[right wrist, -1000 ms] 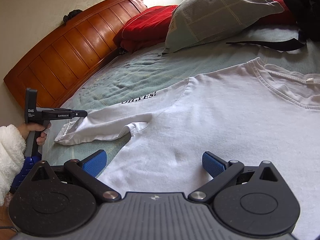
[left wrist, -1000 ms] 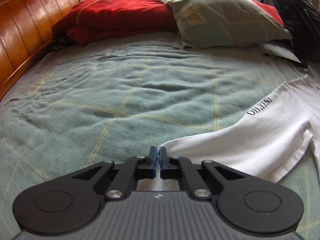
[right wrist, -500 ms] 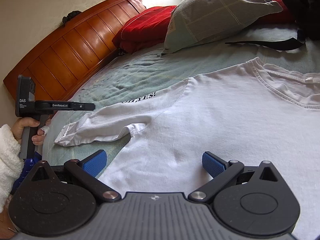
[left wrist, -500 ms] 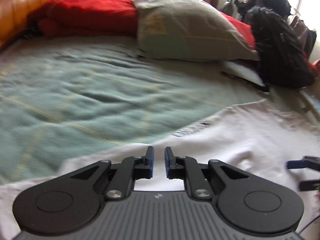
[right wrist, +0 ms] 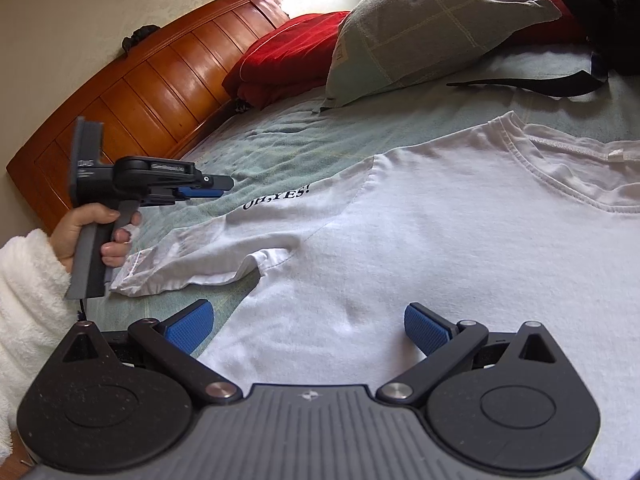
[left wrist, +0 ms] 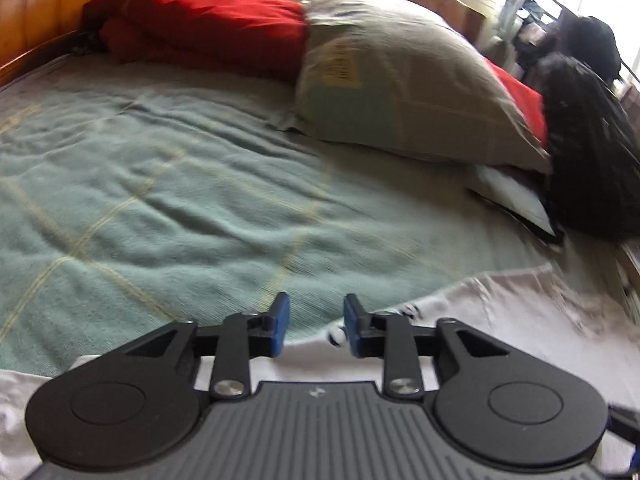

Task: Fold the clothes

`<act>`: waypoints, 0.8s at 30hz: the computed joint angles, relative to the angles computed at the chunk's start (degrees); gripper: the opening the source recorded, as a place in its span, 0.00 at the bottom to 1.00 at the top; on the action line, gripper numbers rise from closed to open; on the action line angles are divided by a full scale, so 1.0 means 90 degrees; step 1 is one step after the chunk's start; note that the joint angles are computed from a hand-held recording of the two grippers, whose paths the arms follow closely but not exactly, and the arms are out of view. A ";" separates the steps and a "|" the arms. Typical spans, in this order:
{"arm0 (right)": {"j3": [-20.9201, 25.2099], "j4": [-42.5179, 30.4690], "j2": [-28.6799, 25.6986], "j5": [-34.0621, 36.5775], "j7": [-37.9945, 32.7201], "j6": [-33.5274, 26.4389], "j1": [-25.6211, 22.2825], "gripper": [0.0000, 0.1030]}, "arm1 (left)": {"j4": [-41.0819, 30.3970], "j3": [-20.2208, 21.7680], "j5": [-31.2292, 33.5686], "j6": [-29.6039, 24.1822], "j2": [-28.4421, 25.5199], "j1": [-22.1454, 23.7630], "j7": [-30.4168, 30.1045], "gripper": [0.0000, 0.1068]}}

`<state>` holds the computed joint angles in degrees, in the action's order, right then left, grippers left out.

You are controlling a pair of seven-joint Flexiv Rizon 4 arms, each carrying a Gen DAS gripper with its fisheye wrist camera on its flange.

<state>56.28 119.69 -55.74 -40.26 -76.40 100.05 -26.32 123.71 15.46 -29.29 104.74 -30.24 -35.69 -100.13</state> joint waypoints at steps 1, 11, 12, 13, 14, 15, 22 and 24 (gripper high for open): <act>-0.0016 0.0002 0.0015 0.0003 0.0004 0.0011 0.0014 1.00 | 0.0033 -0.0256 0.0096 0.0000 0.0048 0.0221 -0.0023 0.33; -0.0085 0.0008 0.0067 -0.0044 0.0050 0.0048 0.0059 1.00 | 0.0442 -0.1988 0.0969 0.0029 0.0261 0.2028 -0.0966 0.33; -0.0099 0.0011 0.0075 -0.0046 0.0055 0.0059 0.0071 1.00 | 0.0356 -0.1751 0.0876 0.0000 0.0193 0.1826 -0.0966 0.34; -0.0114 0.0013 0.0083 -0.0049 0.0061 0.0070 0.0082 1.00 | 0.0228 -0.1337 0.0761 -0.0103 0.0103 0.1459 -0.1008 0.34; -0.0126 0.0016 0.0089 -0.0056 0.0068 0.0080 0.0090 1.00 | 0.0110 -0.0982 0.0647 -0.0192 0.0007 0.1149 -0.1039 0.34; -0.0132 0.0020 0.0092 -0.0067 0.0073 0.0086 0.0090 1.00 | -0.0007 -0.0635 0.0540 -0.0286 -0.0098 0.0850 -0.1078 0.35; -0.0080 0.0024 0.0055 -0.0138 0.0106 0.0055 0.0022 1.00 | -0.0268 0.1257 0.0565 -0.0777 -0.0253 -0.0779 -0.1548 0.35; -0.0063 0.0025 0.0051 -0.0141 0.0106 0.0041 0.0006 1.00 | -0.0060 0.1630 0.0715 -0.0743 -0.0116 -0.1264 -0.1684 0.38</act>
